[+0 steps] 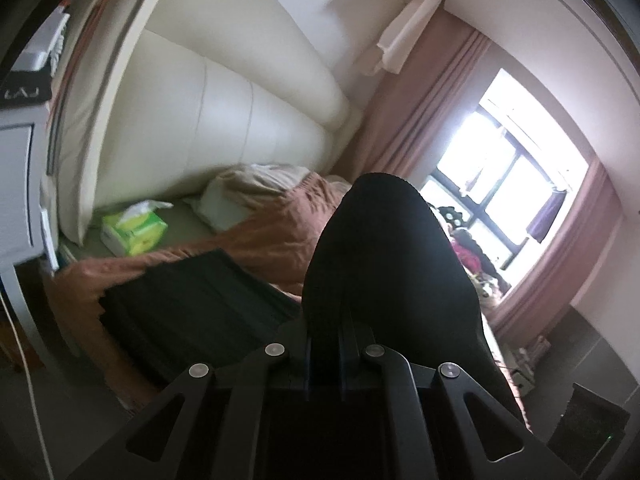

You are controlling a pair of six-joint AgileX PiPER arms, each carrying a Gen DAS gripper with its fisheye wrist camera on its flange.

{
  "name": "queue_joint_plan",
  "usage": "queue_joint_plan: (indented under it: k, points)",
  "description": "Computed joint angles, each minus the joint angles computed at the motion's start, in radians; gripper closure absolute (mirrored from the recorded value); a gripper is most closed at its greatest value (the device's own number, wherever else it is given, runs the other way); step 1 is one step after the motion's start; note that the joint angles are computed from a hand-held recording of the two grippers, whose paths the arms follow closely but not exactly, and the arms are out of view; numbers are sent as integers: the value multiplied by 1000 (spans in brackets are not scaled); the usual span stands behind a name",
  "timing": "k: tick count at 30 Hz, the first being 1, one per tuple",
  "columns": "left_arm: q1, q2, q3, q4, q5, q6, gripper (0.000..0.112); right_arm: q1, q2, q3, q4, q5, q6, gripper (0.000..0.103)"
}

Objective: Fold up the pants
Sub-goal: 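Lift the folded black pants with both grippers and carry them toward the headboard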

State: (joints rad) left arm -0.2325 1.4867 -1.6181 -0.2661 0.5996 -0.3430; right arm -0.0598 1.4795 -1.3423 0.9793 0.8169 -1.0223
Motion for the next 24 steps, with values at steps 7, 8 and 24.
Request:
queue_joint_plan:
  k: [7, 8, 24]
  points:
    - [113, 71, -119, -11, 84, 94, 103, 149, 167, -191, -104, -53, 167, 77]
    - [124, 80, -135, -3, 93, 102, 103, 166, 190, -224, -125, -52, 196, 77]
    - [226, 342, -479, 20, 211, 123, 103, 321, 520, -659, -282, -5, 469, 77]
